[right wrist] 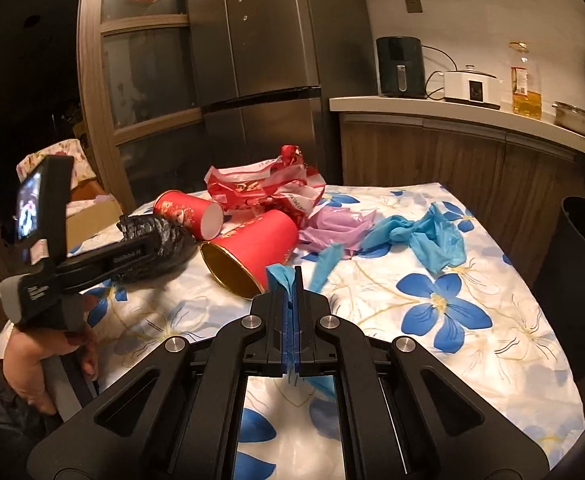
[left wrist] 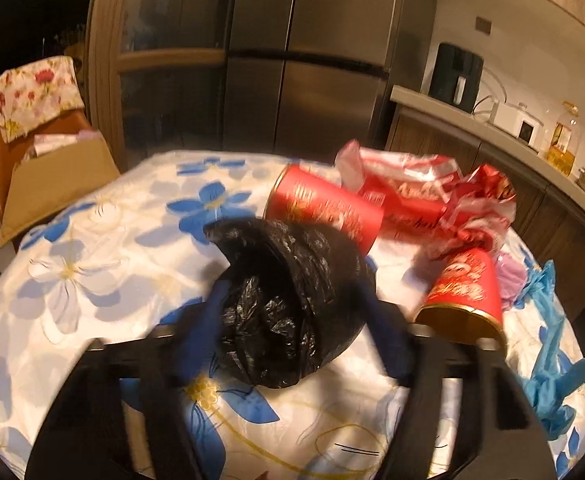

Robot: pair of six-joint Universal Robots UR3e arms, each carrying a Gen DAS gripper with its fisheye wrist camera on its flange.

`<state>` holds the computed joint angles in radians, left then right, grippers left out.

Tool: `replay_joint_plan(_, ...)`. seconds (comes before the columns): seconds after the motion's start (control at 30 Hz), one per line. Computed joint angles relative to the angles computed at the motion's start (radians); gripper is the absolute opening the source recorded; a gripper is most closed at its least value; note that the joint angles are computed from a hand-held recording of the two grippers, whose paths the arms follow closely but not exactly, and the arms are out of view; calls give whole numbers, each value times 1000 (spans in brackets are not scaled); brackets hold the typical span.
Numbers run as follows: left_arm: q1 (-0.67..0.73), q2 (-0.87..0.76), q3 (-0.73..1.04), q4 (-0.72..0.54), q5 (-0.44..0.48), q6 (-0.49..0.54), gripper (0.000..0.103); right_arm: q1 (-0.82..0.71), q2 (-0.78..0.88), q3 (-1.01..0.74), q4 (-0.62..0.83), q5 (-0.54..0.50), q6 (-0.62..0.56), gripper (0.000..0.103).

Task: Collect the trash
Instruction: 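Grasp the small black bag with the left tool while the right tool grasps the blue glove, then carry the black bag and blue glove over the black bin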

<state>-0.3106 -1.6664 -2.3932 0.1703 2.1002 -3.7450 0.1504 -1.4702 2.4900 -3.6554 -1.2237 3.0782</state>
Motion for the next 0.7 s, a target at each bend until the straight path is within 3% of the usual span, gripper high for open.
replay_joint_plan(0.13, 5, -2, -4, 2, -13, 1, 17, -9, -18, 10, 1, 3, -3, 1)
replay_joint_plan(0.2, 8, 6, -25, 30, -16, -7, 10, -12, -30, 16, 6, 4, -2, 1)
replay_joint_plan(0.4, -31, 71, -78, 65, 22, -54, 5, -53, -96, 48, 33, 47, -9, 1)
replay_joint_plan(0.7, -321, 113, 31, -174, 261, -215, 5, -179, -308, 125, 154, 168, -46, 1)
